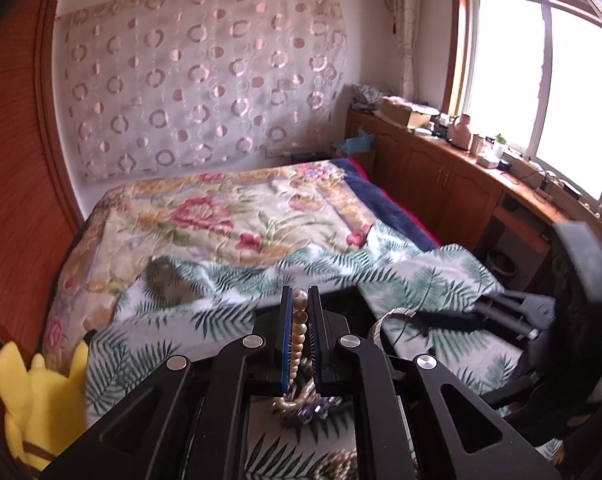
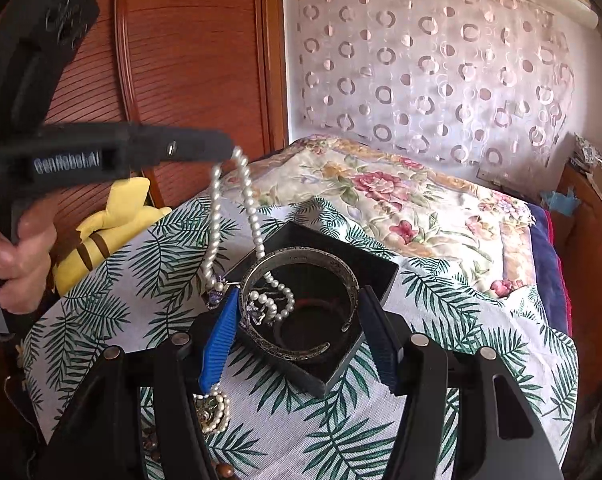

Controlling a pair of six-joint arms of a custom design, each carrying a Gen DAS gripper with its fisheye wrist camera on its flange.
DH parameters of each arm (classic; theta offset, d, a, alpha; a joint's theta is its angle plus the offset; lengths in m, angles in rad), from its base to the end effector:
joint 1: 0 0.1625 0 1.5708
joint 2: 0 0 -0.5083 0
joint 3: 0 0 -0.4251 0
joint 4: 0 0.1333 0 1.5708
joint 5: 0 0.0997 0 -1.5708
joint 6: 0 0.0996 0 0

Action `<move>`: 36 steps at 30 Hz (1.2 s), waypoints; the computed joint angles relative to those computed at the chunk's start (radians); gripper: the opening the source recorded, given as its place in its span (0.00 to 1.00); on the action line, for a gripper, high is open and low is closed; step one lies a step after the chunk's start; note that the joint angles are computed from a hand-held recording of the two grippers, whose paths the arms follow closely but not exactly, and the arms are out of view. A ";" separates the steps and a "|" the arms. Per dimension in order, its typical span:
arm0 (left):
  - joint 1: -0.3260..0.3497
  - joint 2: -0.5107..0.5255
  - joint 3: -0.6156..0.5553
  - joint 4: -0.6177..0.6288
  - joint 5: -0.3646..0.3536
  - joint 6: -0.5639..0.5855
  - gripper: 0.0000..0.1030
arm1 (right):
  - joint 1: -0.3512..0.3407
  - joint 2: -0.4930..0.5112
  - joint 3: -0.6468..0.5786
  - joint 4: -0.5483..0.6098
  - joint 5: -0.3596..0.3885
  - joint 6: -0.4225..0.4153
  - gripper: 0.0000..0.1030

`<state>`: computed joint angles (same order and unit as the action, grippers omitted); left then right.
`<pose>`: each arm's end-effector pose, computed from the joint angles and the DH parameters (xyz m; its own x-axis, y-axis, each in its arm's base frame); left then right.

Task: Organize jewelry
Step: 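Lift pearl necklace and silver bangle into the black box and open both grippers, then withdraw both grippers from the box toward the bead bracelets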

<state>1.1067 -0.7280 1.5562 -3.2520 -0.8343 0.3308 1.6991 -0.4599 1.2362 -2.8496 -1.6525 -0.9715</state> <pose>-0.1737 -0.7943 0.2141 -0.7451 0.0767 -0.6625 0.5672 0.5955 -0.5689 0.2385 -0.8706 0.0513 -0.4678 -0.7676 0.4380 -0.8836 0.4172 -0.2126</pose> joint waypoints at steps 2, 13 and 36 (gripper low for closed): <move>-0.005 0.010 -0.027 0.012 -0.004 0.015 0.06 | -0.001 0.009 -0.021 0.015 0.002 0.003 0.60; 0.041 0.046 -0.066 0.077 -0.002 -0.029 0.34 | -0.007 0.068 -0.106 0.078 -0.003 0.003 0.67; 0.024 -0.032 0.261 -0.207 0.026 -0.055 0.70 | -0.054 -0.114 0.218 -0.104 0.052 0.004 0.67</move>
